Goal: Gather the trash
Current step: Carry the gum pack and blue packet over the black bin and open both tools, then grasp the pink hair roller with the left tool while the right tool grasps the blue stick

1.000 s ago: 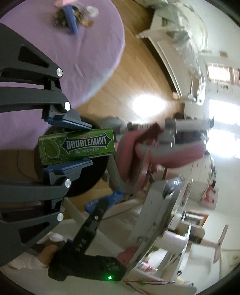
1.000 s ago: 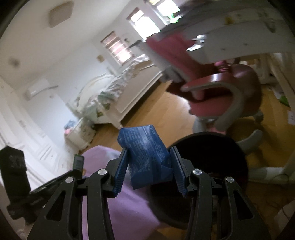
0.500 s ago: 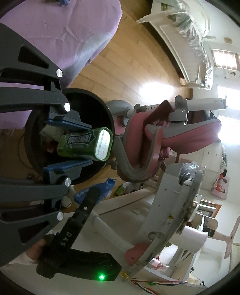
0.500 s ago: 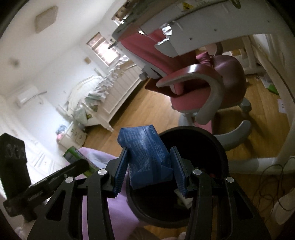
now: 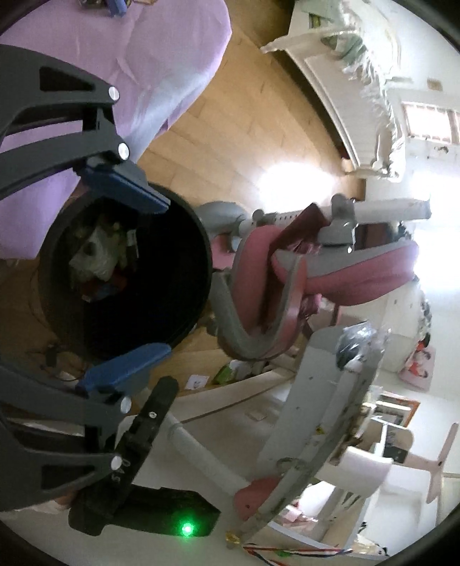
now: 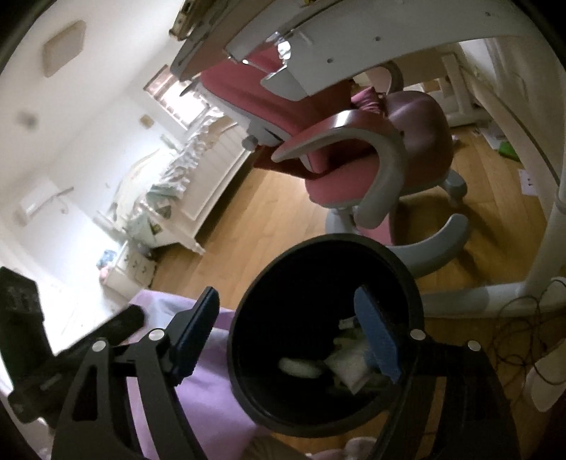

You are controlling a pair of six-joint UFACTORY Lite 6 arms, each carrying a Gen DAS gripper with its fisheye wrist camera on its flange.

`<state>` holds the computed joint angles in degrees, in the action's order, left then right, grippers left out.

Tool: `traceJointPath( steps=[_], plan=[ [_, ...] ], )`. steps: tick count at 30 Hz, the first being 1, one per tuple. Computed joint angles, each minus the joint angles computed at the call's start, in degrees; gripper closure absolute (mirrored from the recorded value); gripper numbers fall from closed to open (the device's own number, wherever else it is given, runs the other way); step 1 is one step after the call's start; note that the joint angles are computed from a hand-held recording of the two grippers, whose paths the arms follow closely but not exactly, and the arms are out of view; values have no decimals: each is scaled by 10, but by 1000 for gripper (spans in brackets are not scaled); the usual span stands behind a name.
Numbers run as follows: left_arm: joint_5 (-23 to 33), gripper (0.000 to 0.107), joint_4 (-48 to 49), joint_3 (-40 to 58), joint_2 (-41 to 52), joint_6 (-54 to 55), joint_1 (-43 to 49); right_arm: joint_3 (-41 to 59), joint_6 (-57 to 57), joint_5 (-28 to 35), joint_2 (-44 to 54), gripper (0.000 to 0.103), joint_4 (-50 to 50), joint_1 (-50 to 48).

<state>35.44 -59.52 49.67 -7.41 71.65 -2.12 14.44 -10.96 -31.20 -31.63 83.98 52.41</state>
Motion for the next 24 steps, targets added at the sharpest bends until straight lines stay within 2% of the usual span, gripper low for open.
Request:
traceJointPath(
  steps=[4, 8, 14, 18, 21, 24],
  plan=[
    [37, 30, -7, -3, -9, 22, 64, 39, 26, 16, 63, 25, -36, 5],
    [90, 30, -14, 7, 2, 58, 174, 105, 32, 33, 141, 25, -67, 14],
    [153, 30, -12, 99, 105, 90, 356, 251, -4, 62, 285, 25, -86, 41],
    [142, 30, -7, 217, 224, 92, 462, 387, -99, 92, 393, 25, -41, 64],
    [151, 31, 11, 329, 320, 55, 508, 514, -270, 122, 477, 25, 79, 77],
    [140, 34, 72, 451, 417, -12, 512, 653, -450, 146, 571, 25, 203, 86]
  ],
)
